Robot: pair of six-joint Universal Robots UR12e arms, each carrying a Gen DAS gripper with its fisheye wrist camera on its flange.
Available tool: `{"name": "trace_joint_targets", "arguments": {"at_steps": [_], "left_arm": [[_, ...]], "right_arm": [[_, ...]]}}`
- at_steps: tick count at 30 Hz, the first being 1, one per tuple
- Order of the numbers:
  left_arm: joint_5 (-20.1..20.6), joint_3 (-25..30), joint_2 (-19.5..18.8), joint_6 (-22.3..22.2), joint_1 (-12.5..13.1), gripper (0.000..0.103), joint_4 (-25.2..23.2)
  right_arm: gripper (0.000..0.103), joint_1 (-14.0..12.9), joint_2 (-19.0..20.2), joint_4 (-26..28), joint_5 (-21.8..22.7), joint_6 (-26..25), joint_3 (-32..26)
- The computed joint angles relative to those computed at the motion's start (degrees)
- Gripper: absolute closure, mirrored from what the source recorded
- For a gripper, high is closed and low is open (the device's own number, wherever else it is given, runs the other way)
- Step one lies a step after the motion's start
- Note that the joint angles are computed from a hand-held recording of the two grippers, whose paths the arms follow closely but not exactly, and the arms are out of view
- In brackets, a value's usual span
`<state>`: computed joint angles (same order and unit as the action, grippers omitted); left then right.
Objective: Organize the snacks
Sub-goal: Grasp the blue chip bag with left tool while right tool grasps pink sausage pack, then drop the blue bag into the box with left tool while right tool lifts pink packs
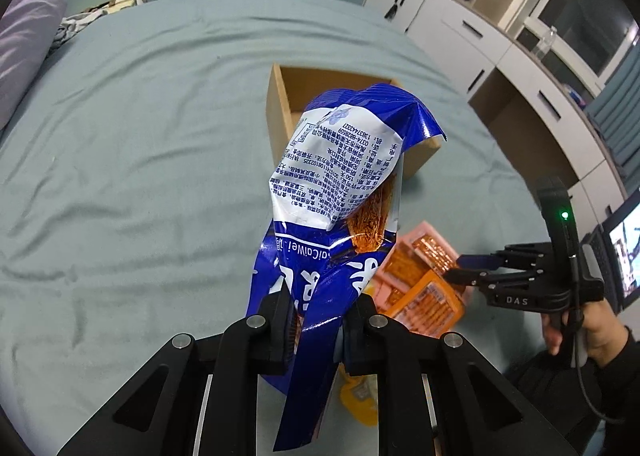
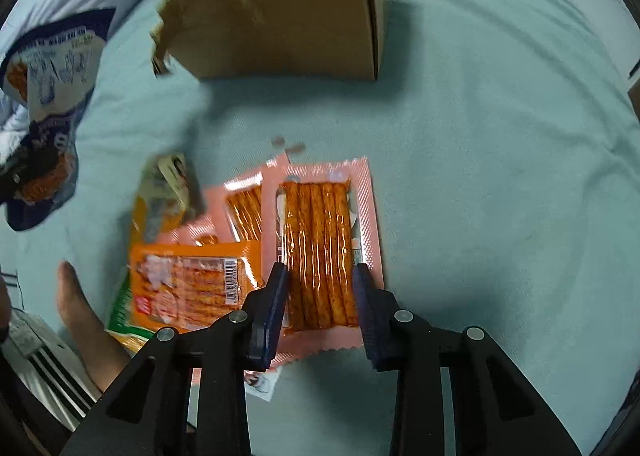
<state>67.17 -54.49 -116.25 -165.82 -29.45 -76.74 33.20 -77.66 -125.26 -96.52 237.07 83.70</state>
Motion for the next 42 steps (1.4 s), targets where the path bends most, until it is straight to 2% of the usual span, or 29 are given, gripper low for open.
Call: {"name": "trace_joint_targets", "arguments": {"at_steps": [1, 2, 3, 5, 7, 11, 13, 14, 16, 17, 19, 20, 21, 23, 25, 28, 29, 32, 35, 38, 39, 42], "left_arm": [[0.3, 0.5, -0.2, -0.5, -0.1, 0.087, 0.5], [0.7, 0.8, -0.3, -0.8, -0.4, 0.087, 1.1], [1.1, 1.5, -0.7, -0.6, -0.6, 0.087, 1.8], [1.1, 3.8, -1.8, -0.7, -0.9, 0.087, 2.1], [0.4, 7.3, -3.7, -1.8, -1.3, 0.087, 1.1], [-0.4, 17.2, -9.0, -1.9, -2.8, 0.087, -1.6], [-0.6, 22.4, -11.8, -2.3, -3.4, 0.086, -4.0], [-0.4, 26.8, -14.3, -3.0, -3.9, 0.086, -6.2], [0.3, 33.5, -18.1, -3.7, -4.5, 0.086, -9.7], [1.3, 38.9, -21.2, -3.9, -5.0, 0.086, -12.7], [3.4, 45.0, -24.7, -3.8, -5.7, 0.082, -15.3], [6.1, 47.8, -26.4, -3.8, -6.3, 0.067, -15.8], [8.4, 48.3, -26.8, -4.0, -6.8, 0.040, -15.1], [12.5, 42.7, -24.4, -4.3, -7.5, 0.007, -10.6], [13.3, 35.9, -21.0, -4.1, -7.3, 0.004, -6.2], [13.0, 32.7, -18.9, -3.6, -6.8, 0.004, -6.9], [13.2, 29.2, -16.8, -3.2, -6.4, 0.004, -5.9], [14.5, 20.8, -11.9, -2.2, -5.4, 0.003, -2.6], [15.5, 14.3, -7.9, -1.6, -4.5, 0.003, -1.8], [14.6, 8.3, -4.5, -2.1, -3.4, 0.003, -1.3], [14.3, 6.8, -3.8, -2.4, -3.2, 0.003, -1.0], [14.1, 3.4, -2.4, -3.7, -2.5, 0.003, -0.9]], "right_arm": [[0.078, 0.1, -0.4, -1.2, -0.5, 0.5, 0.4], [0.100, 0.2, -1.3, -3.3, -0.6, 1.4, 1.3], [0.103, 0.2, -1.9, -5.0, -0.4, 2.3, 2.1], [0.103, 0.1, -2.5, -7.7, -0.4, 4.3, 3.4], [0.103, -0.4, -3.2, -8.0, 1.1, 5.9, 4.5], [0.103, -0.8, -4.3, -8.7, 1.0, 10.5, 6.1], [0.103, -1.3, -5.3, -10.7, 1.9, 12.9, 7.4], [0.102, -1.6, -5.6, -13.2, 3.1, 14.1, 8.3], [0.094, -1.9, -5.5, -16.2, 5.0, 14.6, 9.1], [0.089, -1.9, -5.2, -16.6, 5.7, 14.1, 9.0], [0.061, -2.0, -4.7, -16.8, 7.9, 12.9, 8.5], [0.057, -1.9, -4.3, -17.4, 8.9, 12.4, 8.3], [0.055, -2.1, -4.2, -18.5, 10.1, 11.7, 8.4], [0.054, -2.5, -3.5, -18.6, 13.0, 10.0, 8.1], [0.054, -3.2, -3.2, -18.7, 16.5, 10.0, 8.2], [0.054, -4.7, -2.6, -22.7, 25.1, 13.1, 9.9], [0.054, -5.0, -2.4, -23.5, 26.5, 14.4, 10.2], [0.054, -5.6, -2.2, -25.3, 25.7, 16.8, 10.5], [0.054, -5.7, -1.9, -25.3, 24.2, 18.2, 10.1], [0.054, -5.6, -1.4, -24.7, 21.8, 19.3, 9.2], [0.050, -5.4, -1.3, -24.5, 20.8, 19.3, 8.9], [0.029, -4.2, -0.7, -21.9, 16.6, 18.4, 7.0]]}}
